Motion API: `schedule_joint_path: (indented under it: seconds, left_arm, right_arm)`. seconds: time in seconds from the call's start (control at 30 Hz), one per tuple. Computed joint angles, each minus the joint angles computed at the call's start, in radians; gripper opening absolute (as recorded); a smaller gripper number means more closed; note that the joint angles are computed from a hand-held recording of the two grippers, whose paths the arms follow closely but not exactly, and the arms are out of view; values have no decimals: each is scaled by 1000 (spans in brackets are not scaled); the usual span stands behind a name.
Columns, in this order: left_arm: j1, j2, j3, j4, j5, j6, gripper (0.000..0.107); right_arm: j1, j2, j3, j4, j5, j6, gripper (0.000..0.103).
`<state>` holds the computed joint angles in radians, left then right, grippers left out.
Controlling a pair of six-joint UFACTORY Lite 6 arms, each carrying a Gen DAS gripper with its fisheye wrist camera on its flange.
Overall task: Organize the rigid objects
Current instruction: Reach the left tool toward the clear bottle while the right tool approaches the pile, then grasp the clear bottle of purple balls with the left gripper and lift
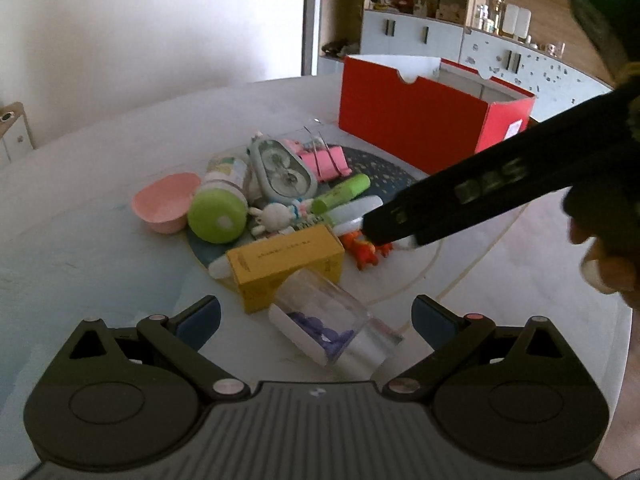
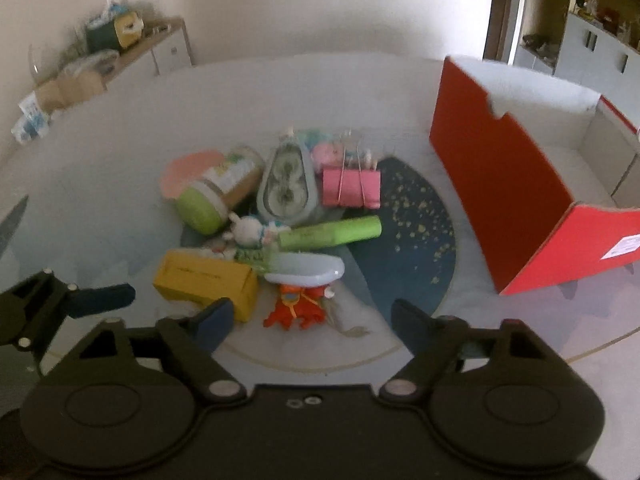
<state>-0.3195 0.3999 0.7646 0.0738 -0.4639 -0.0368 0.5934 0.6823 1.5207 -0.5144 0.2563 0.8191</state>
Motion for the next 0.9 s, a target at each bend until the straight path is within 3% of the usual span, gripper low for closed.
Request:
schedule_joint_path:
  seconds: [0.27,0.47,0.67,0.77,0.9]
  left_arm:
    - [13,42,16,44,-18,-17,87]
    - [18,51,18,75,-18,-19,73]
    - [13,48,15,56,-19,0,71]
    - [9,52,12,52,-27,10,71]
    - [7,59,12,58,-32,-5,67]
  right_arm:
    - [-7,113,129,104,46,-126,73]
    - [-7,168,197,140,66,-169,58]
    - [-4,200,233,168,69,-192,48]
    - [-5,210,246,167,63,-185,37]
    - [-16,193,214,200,39,-198,35]
